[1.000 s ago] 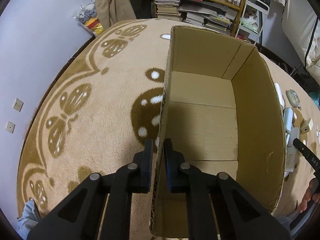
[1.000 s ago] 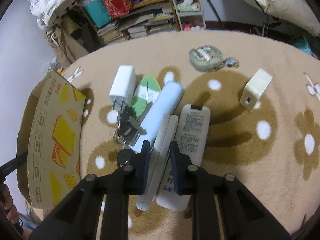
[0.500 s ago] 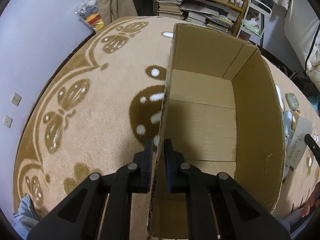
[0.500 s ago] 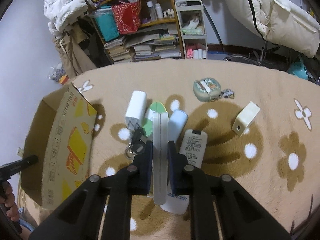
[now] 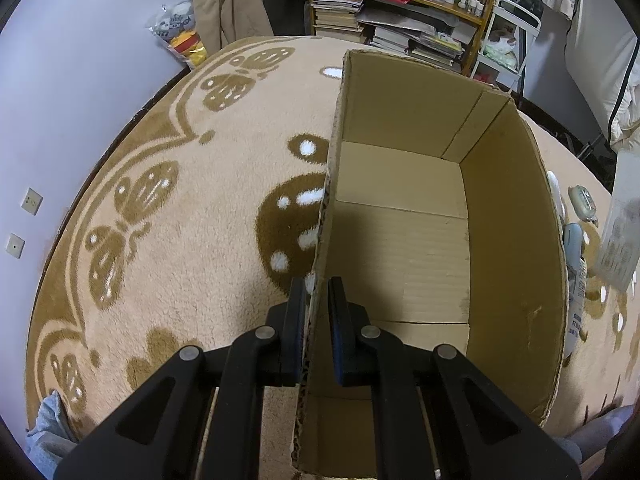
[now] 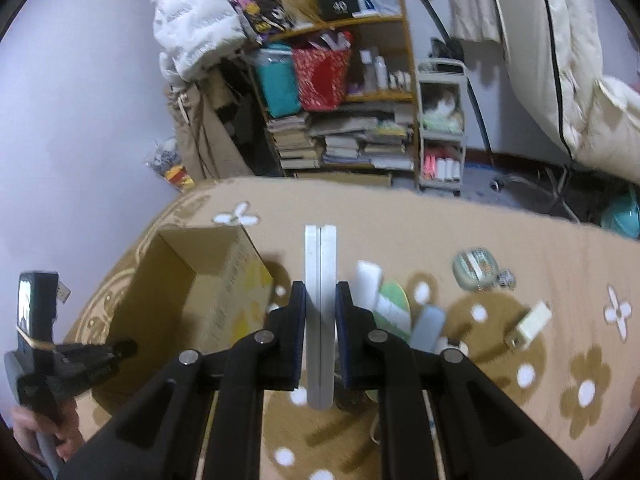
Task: Organize rigid objects
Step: 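Close the right tool on the white remote and lift it toward the box, then lower the white remote into the box and open the right tool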
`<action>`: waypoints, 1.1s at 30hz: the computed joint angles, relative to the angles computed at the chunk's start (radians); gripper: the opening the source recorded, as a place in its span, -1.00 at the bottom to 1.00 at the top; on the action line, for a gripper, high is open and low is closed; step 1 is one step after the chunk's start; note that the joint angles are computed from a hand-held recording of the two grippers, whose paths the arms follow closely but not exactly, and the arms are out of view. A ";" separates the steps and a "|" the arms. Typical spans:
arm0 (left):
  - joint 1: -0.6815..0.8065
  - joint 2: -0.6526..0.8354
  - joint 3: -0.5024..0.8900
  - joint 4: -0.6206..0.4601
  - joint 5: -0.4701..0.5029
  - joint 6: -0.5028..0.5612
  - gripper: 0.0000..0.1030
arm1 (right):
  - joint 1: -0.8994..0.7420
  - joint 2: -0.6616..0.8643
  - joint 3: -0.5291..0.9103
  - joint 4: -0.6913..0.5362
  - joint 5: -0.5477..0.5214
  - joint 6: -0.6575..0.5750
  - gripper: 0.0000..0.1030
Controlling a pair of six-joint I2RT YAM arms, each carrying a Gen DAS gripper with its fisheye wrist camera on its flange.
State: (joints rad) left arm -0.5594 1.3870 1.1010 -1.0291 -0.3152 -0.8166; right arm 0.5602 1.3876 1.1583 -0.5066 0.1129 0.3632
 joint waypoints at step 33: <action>0.004 -0.035 -0.025 0.024 0.024 -0.013 -0.80 | 0.149 0.269 0.171 0.086 -0.103 0.067 -0.70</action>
State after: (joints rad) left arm -0.5550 1.3523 1.0764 -1.0051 -0.2913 -0.8292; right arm 0.7095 1.6570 1.3292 -0.4207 0.0103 0.4304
